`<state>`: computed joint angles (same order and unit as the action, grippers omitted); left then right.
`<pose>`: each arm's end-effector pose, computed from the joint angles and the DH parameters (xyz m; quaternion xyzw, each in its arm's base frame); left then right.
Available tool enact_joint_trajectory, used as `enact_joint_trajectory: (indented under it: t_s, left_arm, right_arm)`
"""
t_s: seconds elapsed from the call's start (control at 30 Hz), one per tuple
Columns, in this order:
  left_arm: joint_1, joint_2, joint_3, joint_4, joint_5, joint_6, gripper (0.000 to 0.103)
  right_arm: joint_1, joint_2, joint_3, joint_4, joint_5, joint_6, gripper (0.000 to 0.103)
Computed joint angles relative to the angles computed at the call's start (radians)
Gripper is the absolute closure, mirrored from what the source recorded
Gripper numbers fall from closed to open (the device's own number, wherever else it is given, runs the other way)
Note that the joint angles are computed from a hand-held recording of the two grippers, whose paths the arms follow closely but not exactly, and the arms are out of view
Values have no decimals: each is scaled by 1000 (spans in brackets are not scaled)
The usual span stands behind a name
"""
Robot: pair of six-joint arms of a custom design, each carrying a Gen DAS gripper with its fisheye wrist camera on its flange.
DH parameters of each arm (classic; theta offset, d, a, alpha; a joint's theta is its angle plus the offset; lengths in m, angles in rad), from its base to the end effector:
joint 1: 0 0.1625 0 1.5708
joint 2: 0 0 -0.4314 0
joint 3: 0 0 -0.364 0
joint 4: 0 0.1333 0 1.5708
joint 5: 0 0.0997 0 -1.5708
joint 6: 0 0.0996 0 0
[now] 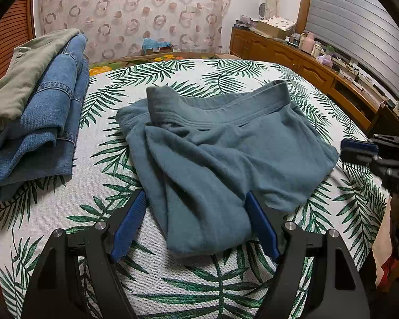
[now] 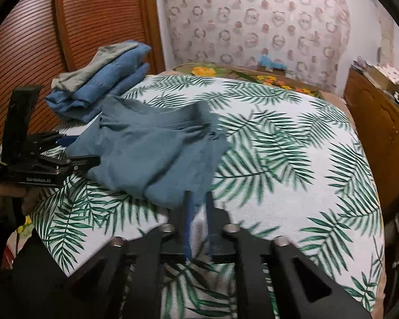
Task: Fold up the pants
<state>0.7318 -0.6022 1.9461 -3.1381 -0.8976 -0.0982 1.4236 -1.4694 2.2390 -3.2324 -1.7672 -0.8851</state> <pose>-0.2800 -0.5141 -0.0016 0.3052 0.8877 -0.2421 0.2453 0.0476 -0.4556 0.3547 0.2843 -0.8527 0.3297 0.2888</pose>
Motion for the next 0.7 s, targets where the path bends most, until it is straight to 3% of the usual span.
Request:
enact_joint_trajectory:
  t_s: [0.2,0.27,0.3,0.47,0.57,0.7]
  left_arm:
    - [0,0,0,0,0,0,25]
    - [-1,0,1,-1,0,-1,25]
    - [0,0,0,0,0,0,25]
    - [0,1,-3,3,1,2,25]
    - [1,1,-4,3,-1,2,25]
    - [4,0,-7,3,-1,7,25]
  right_arm:
    - [-4,43,-48,60,-20,38,75]
    - [-13,37,-61,102,5,48,94]
    - [-15,31,-58,96,10,40,97]
    - [-16,-5,-34,35,8,22,99]
    - [-3,32,-32,-65,-74,11,103]
    - [-30,12,-49,-11,-30,53,103]
